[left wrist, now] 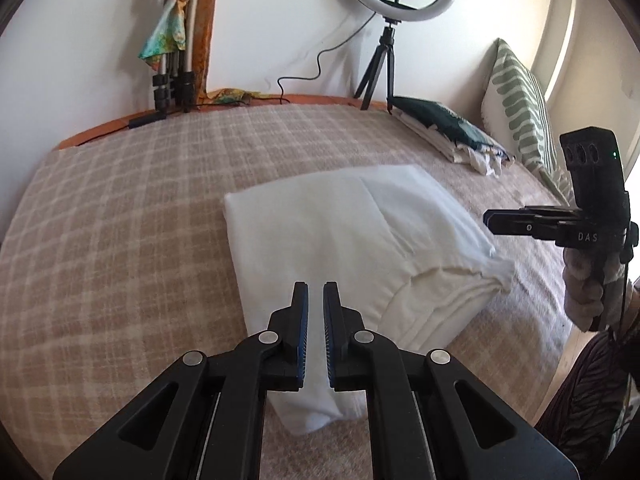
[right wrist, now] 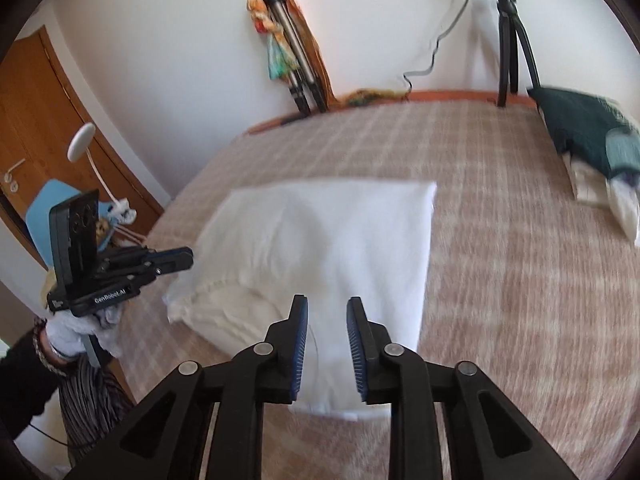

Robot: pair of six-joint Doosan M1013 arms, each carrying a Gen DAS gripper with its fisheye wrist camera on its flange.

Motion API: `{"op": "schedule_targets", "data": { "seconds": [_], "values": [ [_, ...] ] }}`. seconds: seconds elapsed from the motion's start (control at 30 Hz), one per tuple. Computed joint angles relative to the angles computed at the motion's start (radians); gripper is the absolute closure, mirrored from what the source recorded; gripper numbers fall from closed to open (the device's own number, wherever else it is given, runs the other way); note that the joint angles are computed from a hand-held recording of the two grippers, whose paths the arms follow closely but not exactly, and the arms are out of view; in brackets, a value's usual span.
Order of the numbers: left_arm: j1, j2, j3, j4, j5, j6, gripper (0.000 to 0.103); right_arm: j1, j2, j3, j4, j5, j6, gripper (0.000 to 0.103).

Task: Fold small clothes
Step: 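Open both grippers and press the folded shirt flat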

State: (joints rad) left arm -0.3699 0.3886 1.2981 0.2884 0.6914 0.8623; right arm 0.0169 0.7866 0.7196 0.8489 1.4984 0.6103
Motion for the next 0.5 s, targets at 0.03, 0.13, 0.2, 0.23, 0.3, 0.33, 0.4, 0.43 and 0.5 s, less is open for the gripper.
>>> {"op": "schedule_targets", "data": {
  "seconds": [0.03, 0.13, 0.2, 0.23, 0.3, 0.33, 0.4, 0.43, 0.5],
  "values": [
    [0.004, 0.008, -0.016, 0.005, -0.002, -0.013, 0.097, 0.005, 0.009, -0.021, 0.011, 0.002, 0.009, 0.080],
    [0.017, 0.041, -0.068, -0.021, -0.009, -0.006, 0.097, 0.024, 0.047, -0.095, 0.040, 0.014, 0.075, 0.080],
    [0.021, 0.066, -0.105, -0.022, 0.005, -0.006, 0.097, 0.039, 0.072, -0.140, 0.040, 0.017, 0.129, 0.080],
    [0.022, 0.081, -0.125, -0.028, 0.013, -0.007, 0.097, 0.047, 0.083, -0.159, 0.033, 0.019, 0.150, 0.080],
    [0.025, 0.106, -0.156, -0.042, 0.020, -0.012, 0.097, 0.062, 0.103, -0.193, 0.024, 0.029, 0.177, 0.080],
    [0.025, 0.113, -0.164, -0.041, 0.022, -0.015, 0.097, 0.070, 0.107, -0.200, 0.013, 0.024, 0.182, 0.080],
    [0.026, 0.130, -0.183, -0.035, 0.029, -0.020, 0.097, 0.083, 0.116, -0.216, -0.006, 0.018, 0.190, 0.080],
    [0.027, 0.135, -0.187, -0.040, 0.031, -0.019, 0.097, 0.088, 0.120, -0.220, -0.015, 0.013, 0.201, 0.080],
    [0.031, 0.144, -0.190, -0.054, 0.042, -0.022, 0.097, 0.098, 0.133, -0.235, -0.044, 0.012, 0.232, 0.079]
  ]
}}
